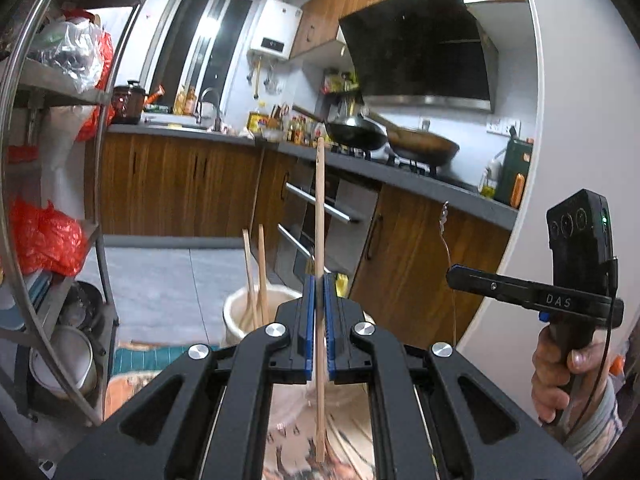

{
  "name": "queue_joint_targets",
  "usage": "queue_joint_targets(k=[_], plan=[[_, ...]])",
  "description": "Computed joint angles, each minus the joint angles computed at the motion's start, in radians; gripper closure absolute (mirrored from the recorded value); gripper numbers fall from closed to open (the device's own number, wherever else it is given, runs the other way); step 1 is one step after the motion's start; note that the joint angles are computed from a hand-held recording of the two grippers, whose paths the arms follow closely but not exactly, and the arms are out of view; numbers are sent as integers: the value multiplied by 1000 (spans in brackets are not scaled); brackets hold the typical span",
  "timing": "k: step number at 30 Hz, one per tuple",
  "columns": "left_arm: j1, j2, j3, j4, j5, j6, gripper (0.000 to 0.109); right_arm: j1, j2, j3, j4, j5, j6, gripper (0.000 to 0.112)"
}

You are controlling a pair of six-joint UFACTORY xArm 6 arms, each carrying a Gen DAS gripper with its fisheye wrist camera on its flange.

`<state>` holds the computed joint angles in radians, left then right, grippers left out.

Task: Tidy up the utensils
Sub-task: 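Lift the chopstick and flower spoon and carry both above the ceramic holder, then drop the chopstick into the tall pot while the right tool drops the flower spoon into the small pot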

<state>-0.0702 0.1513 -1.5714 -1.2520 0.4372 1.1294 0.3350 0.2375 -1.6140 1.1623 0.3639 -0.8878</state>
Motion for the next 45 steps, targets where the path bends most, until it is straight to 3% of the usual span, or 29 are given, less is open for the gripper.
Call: queue_joint_targets(k=[4, 11, 23, 27, 34, 45], plan=[[-7, 61, -81, 0, -28, -18, 104, -2, 54, -75, 70, 4, -62, 108], [-9, 150, -184, 5, -65, -79, 104, -4, 144, -192, 22, -2, -3, 108], [-33, 223, -268, 9, -124, -91, 104, -2, 184, -251, 58, -39, -7, 108], [-38, 229, -271, -17, -136, -64, 104, 4, 209, -273, 24, -63, 31, 108], [-35, 271, -347, -169, -149, 21, 104, 29, 245, -304, -26, -124, 63, 108], [-63, 376, -457, -154, -244, 54, 104, 40, 331, -361, -231, -185, 235, 108]])
